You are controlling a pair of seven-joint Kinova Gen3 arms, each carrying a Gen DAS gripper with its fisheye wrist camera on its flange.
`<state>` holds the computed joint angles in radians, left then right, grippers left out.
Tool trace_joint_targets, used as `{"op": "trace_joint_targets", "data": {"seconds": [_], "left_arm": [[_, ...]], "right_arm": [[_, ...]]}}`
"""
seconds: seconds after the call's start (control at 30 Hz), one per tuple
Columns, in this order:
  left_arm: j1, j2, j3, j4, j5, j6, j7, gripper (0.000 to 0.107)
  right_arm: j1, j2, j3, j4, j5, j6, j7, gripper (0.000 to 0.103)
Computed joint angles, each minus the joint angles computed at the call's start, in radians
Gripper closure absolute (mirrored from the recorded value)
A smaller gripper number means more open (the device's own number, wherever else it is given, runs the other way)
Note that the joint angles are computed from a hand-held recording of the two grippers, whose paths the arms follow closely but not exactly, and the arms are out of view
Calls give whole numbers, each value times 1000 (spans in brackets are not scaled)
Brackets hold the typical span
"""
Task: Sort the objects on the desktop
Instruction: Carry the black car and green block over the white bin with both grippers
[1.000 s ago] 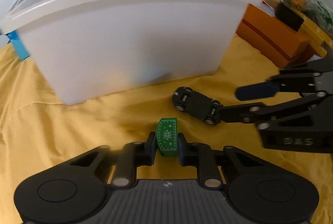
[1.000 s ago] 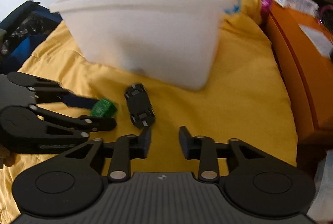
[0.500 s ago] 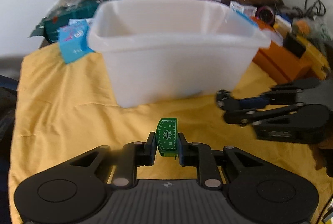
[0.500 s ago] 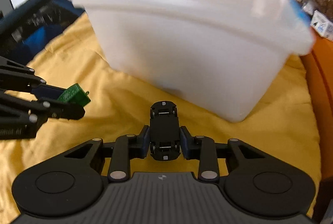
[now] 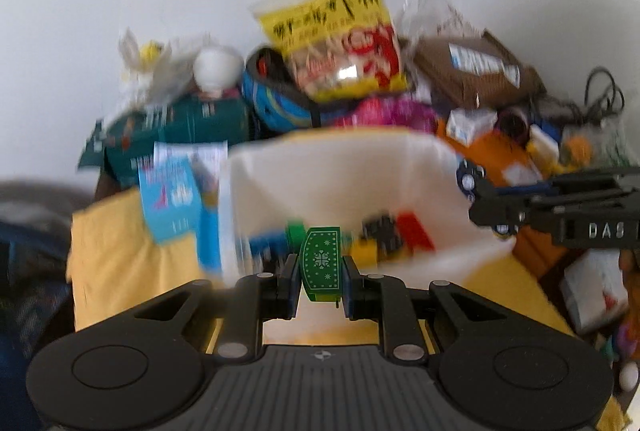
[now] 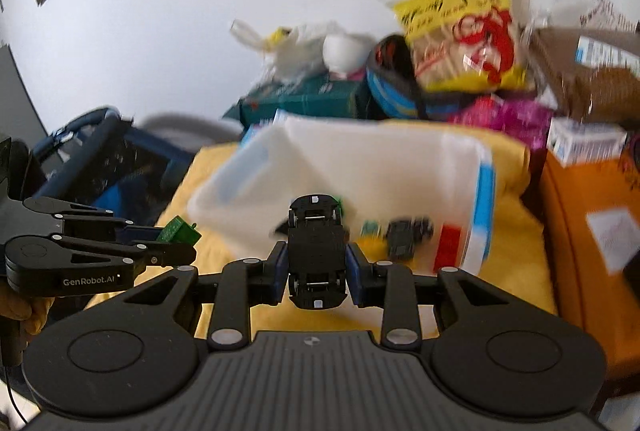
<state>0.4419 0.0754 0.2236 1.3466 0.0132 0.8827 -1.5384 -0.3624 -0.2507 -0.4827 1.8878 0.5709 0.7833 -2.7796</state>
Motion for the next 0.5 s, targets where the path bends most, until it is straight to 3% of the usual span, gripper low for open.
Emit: {"op": "trace_joint_targets", "data": {"seconds": [0.13,0.27,0.37,0.5], "left_arm": [[22,91,-6,-183,-50,61,25,84],[55,195,-17,-368,-75,174,20,84],[78,279,-38,-505,-56,290,27,84],[102,334,-67,-579,-48,365,36,81]], "right_arm": [[0,30,64,-82,-29,25,88,69],[8,75,111,-182,-78,86,206,69],[-32,126,211,-265,-189,136,315,69],[-20,202,246,-335,-246,210,382,69]]}}
